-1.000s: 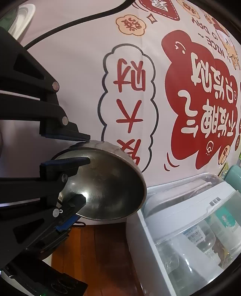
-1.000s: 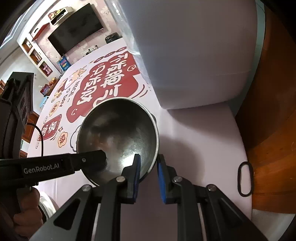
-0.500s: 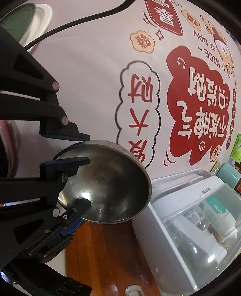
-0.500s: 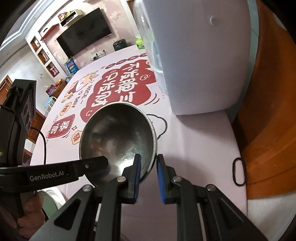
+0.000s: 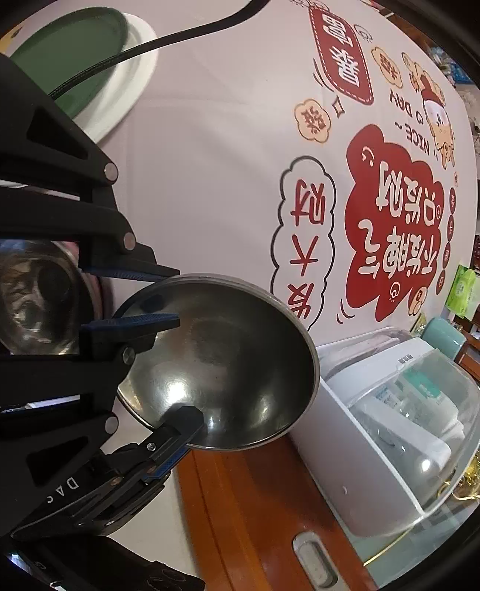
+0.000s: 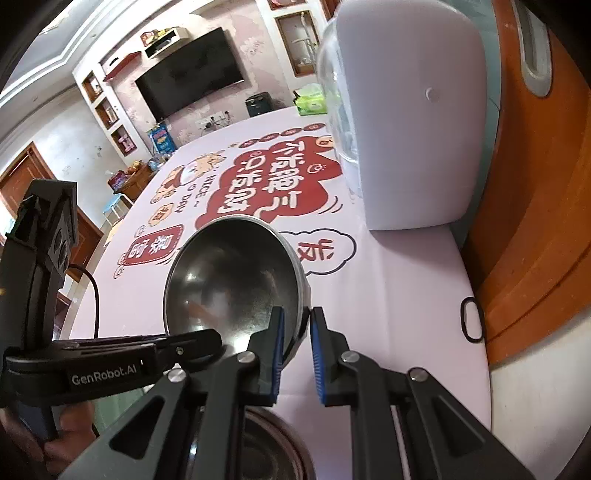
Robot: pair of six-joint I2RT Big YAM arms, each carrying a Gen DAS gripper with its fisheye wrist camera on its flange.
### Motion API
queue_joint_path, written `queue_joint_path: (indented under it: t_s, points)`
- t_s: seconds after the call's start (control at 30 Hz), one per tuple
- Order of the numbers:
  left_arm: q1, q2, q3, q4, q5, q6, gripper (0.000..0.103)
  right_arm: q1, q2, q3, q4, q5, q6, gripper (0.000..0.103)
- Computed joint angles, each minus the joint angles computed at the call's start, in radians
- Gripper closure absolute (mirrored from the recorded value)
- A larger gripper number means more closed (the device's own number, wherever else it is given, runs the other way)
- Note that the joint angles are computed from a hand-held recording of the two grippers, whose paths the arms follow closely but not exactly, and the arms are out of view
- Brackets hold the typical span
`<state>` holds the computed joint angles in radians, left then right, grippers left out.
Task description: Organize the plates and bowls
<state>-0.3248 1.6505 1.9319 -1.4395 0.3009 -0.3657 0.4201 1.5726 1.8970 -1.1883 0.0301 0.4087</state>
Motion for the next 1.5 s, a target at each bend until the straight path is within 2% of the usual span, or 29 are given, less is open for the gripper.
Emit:
queue_joint_path:
  t_s: [0.4,0.87,1.07,1.37,1.5]
  points:
    - [-0.009,-0.131,-0.113,-0.012,0.002,0.008,0.088,0.053,-0.092,-0.066,0.009,0.021,-0.035,0.091]
    - [-0.027,-0.183,-0.157,-0.091,0.02,0.051,0.088,0.122,-0.15,-0.092,-0.066,0.099,-0.058,0.093]
    - [-0.028,-0.204,-0.193,-0.132,0.03,0.067,0.088,0.14,-0.159,-0.106,-0.109,0.086,-0.04,0.093]
    - [-0.033,-0.233,-0.238,-0.149,0.049,0.064,0.086,0.17,-0.17,-0.122,-0.156,0.105,-0.017,0.093]
    - [-0.039,-0.241,-0.252,-0.149,0.059,0.057,0.082,0.173,-0.178,-0.133,-0.169,0.11,-0.005,0.093]
